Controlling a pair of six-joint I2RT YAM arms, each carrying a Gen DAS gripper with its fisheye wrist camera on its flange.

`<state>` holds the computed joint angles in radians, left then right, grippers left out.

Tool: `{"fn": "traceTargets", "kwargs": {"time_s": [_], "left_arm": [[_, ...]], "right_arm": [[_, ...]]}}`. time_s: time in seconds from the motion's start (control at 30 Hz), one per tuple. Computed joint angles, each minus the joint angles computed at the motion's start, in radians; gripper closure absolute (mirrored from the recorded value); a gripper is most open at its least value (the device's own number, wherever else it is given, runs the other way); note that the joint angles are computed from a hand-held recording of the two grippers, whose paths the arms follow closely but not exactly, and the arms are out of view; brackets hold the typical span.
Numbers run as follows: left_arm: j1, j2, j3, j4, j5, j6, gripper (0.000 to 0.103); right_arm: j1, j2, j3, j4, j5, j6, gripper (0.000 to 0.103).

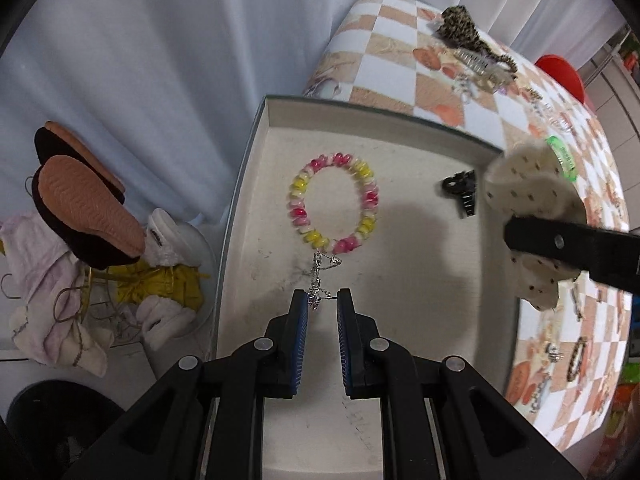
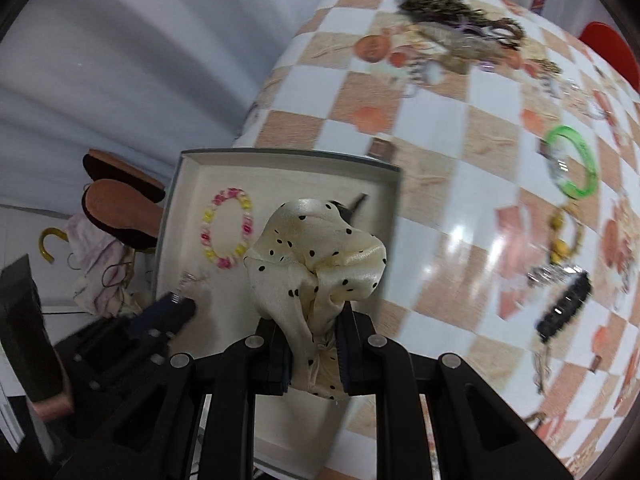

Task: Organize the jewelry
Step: 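Carry both items over the tray and open both tools to drop them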

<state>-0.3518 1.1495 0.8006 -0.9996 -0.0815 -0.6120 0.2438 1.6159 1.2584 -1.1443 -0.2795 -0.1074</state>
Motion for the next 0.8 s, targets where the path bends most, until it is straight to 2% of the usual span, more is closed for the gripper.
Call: {"fn": "traceTargets", "kwargs": {"time_s": [0.37, 0.57, 0.63, 0.7, 0.8], "left_arm": [[-0.028, 0.073, -0.058, 0.075, -0.032, -0.023, 0.084], [-0.069, 0.099, -0.047, 0.07, -0.069, -0.06, 0.084], [-0.072, 0.106, -0.037, 0.059, -0.07, -0.064, 0.084], [-0.078, 0.118, -0.022, 0.045, -0.073, -0.065, 0.084], [-0.087, 0.14, 0.004, 0.019, -0.072, -0.072, 0.084]], "right_arm": [[0.051, 0.158, -0.002, 0.1, -0.005, 0.064, 0.083], [0.062, 0.178, -0.025, 0.128, 0.01, 0.07, 0.077], [0.072, 0.18, -0.024, 0.128, -0.002, 0.072, 0.07], [0.074, 0.184, -0.013, 0.117, -0.004, 0.065, 0.057], [0.077, 0.178, -0.002, 0.102, -0.012, 0.061, 0.048]]}}
